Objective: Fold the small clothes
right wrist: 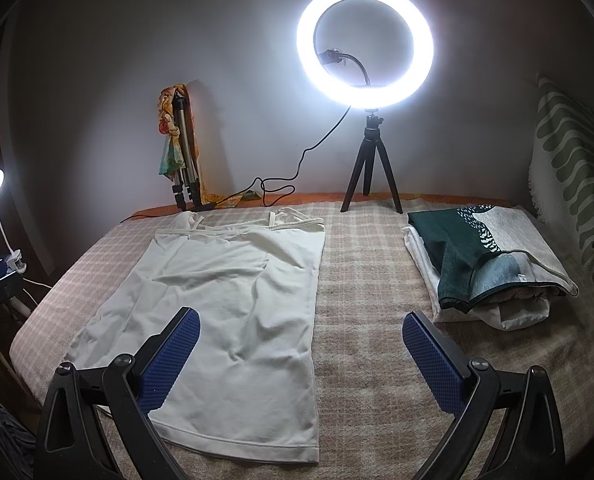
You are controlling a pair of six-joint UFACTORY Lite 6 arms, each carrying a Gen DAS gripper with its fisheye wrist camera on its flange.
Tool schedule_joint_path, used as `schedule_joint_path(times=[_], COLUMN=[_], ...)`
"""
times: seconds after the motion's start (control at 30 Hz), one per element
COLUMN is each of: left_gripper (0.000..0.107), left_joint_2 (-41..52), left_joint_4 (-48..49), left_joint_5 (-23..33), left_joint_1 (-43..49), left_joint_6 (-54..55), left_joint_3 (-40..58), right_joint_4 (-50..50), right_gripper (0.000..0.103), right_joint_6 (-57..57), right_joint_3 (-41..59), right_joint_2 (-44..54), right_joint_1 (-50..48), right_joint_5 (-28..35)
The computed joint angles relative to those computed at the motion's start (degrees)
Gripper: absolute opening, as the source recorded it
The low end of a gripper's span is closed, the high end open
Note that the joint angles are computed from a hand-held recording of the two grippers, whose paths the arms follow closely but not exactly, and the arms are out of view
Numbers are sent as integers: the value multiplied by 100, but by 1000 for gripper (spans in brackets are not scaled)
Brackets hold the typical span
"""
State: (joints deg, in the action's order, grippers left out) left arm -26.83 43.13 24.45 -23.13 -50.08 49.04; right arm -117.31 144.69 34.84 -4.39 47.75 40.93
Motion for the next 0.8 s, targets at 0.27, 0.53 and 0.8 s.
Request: schedule_joint_path(times=[0.27,0.53,0.8], left_gripper=[103,103,103], left_joint_2=[9,-11,-22], left_joint_4=[100,148,128], left_joint_5=[33,64,80], left_joint_1=[-44,-74,-82], left_joint_6=[-102,-153,-127], left_joint_3=[21,12,19], right_joint_4=[11,2,-26], right_gripper=[103,103,103], right_joint_6=[-9,-14,33], right_joint_3=[5,-8,-11], right_joint_2=[2,-11,16], right_joint_1=[5,-2,10], right_joint_5=[6,13,29])
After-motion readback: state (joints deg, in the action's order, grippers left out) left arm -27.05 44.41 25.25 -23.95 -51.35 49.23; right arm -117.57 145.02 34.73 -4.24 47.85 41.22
